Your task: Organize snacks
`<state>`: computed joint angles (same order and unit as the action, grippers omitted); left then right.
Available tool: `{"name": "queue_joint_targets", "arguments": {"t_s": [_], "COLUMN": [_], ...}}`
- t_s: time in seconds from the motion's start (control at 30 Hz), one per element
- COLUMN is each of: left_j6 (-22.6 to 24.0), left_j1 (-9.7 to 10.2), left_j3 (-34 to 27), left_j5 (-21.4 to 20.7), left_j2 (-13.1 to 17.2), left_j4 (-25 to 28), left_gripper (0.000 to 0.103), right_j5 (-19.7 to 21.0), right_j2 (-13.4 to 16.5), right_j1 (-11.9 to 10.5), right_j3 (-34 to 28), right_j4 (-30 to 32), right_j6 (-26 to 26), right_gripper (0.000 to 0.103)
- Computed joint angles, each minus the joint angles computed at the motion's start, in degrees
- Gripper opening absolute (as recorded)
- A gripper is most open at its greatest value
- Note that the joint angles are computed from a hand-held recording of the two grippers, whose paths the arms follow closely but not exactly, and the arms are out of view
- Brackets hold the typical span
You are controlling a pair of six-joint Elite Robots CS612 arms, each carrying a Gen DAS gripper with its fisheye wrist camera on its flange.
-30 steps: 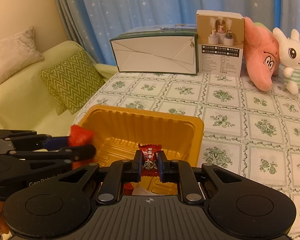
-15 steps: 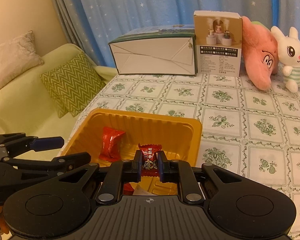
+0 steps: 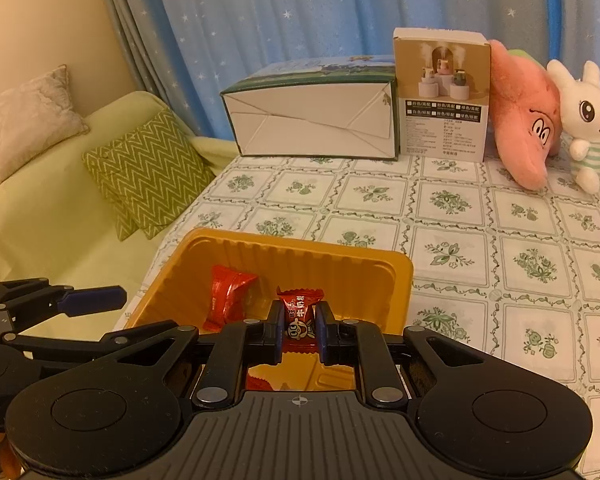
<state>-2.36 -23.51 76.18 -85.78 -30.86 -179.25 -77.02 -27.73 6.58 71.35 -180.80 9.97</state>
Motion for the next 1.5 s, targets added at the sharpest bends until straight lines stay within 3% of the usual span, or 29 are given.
{"name": "queue_joint_targets", "arguments": {"t_s": [0.13,0.17,0.2,0.23,0.27,0.47,0.8,1.13,1.5], "left_j6": [-0.11,-0.19,-0.27,-0.31,-0.22,-0.05,-2.50,-5.05,-9.94], "left_j1": [0.00,-0.01,-0.01,-0.01,-0.02,-0.24,-1.30,-2.86,-5.18], "left_j3": [0.23,0.32,0.42,0.56,0.73,1.98,6.27,13.44,22.74], "left_j5": [0.15,0.21,0.16,0.12,0.19,1.14,4.03,7.13,10.38], "left_j2": [-0.04,-0.06,-0.10,-0.15,-0.23,-0.76,-3.51,-7.96,-13.30], "left_j4": [-0.25,-0.41,-0.50,-0.63,-0.79,-2.60,-5.18,-7.96,-11.95], "left_gripper": [0.063,0.065,0.068,0.070,0.071,0.084,0.103,0.103,0.103], "right_j5": [1.96,2.59,2.71,2.74,2.53,1.38,-0.21,-0.79,-2.46], "right_j2": [0.39,0.47,0.47,0.48,0.54,-0.61,-4.25,-9.14,-14.47], "right_j1": [-0.29,-0.41,-0.48,-0.61,-0.78,-1.41,-1.30,-0.78,-0.33], "right_j3": [-0.34,-0.48,-0.49,-0.25,0.32,2.20,6.97,14.59,24.70], "right_j4": [-0.52,-0.32,-0.23,-1.09,-3.58,-6.13,-6.70,-7.30,-13.04], "right_j6": [1.23,1.68,2.36,3.51,5.33,6.85,4.96,3.55,3.75], "right_gripper": [0.017,0.024,0.055,0.072,0.081,0.081,0.081,0.081,0.081]}}
